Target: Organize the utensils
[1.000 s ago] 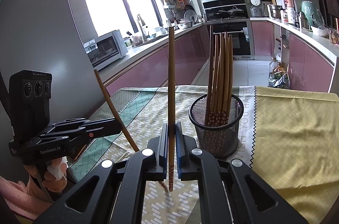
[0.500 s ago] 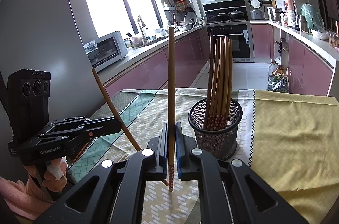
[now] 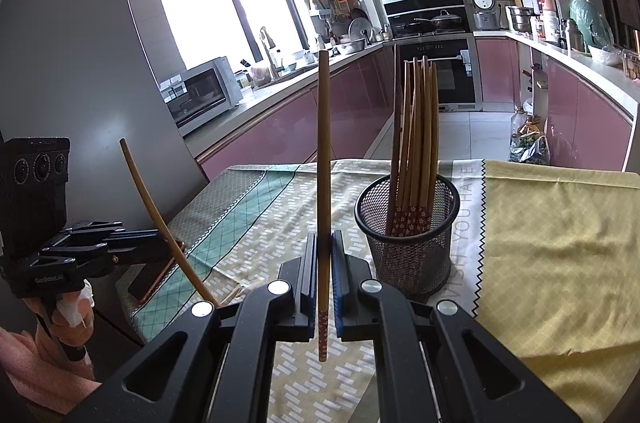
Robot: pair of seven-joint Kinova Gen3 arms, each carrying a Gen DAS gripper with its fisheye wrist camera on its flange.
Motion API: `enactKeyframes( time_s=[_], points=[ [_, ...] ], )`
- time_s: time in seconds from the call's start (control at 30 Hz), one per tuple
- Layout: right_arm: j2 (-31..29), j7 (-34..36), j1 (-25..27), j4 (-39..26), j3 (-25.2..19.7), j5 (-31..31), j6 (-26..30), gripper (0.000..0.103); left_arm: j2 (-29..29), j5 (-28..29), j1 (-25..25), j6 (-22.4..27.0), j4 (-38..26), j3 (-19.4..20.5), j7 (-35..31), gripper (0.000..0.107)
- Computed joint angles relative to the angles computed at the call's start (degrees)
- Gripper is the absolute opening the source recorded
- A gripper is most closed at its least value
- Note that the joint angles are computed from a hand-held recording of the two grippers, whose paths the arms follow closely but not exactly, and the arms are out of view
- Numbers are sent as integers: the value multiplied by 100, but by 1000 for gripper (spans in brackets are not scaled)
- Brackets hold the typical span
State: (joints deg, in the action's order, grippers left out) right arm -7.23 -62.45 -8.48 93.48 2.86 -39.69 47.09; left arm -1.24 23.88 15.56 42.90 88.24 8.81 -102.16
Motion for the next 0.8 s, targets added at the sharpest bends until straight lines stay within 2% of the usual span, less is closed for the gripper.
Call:
enactKeyframes(
  time_s=[0.13, 0.2, 0.4, 0.57, 0.8],
  points=[
    [12, 19, -20, -6, -18, 12, 37, 6, 201, -377, 48, 250, -225, 73, 254, 7],
    [31, 9, -17, -19, -15, 8, 47, 6, 371, -599, 79, 432, -428, 105, 428, 1],
    [41, -38, 11, -6, -23, 41, 45, 6, 1030, -829, 106, 758, -995, 141, 576, 1],
    [62, -64, 30, 21, -27, 49, 50, 6, 1510, -1429, 374, 907, -1344, 71, 1126, 1],
    [93, -28, 52, 32, -33, -3, 85, 6, 2213, -2127, 732, 1037, -1874, -162, 2048, 21]
  ],
)
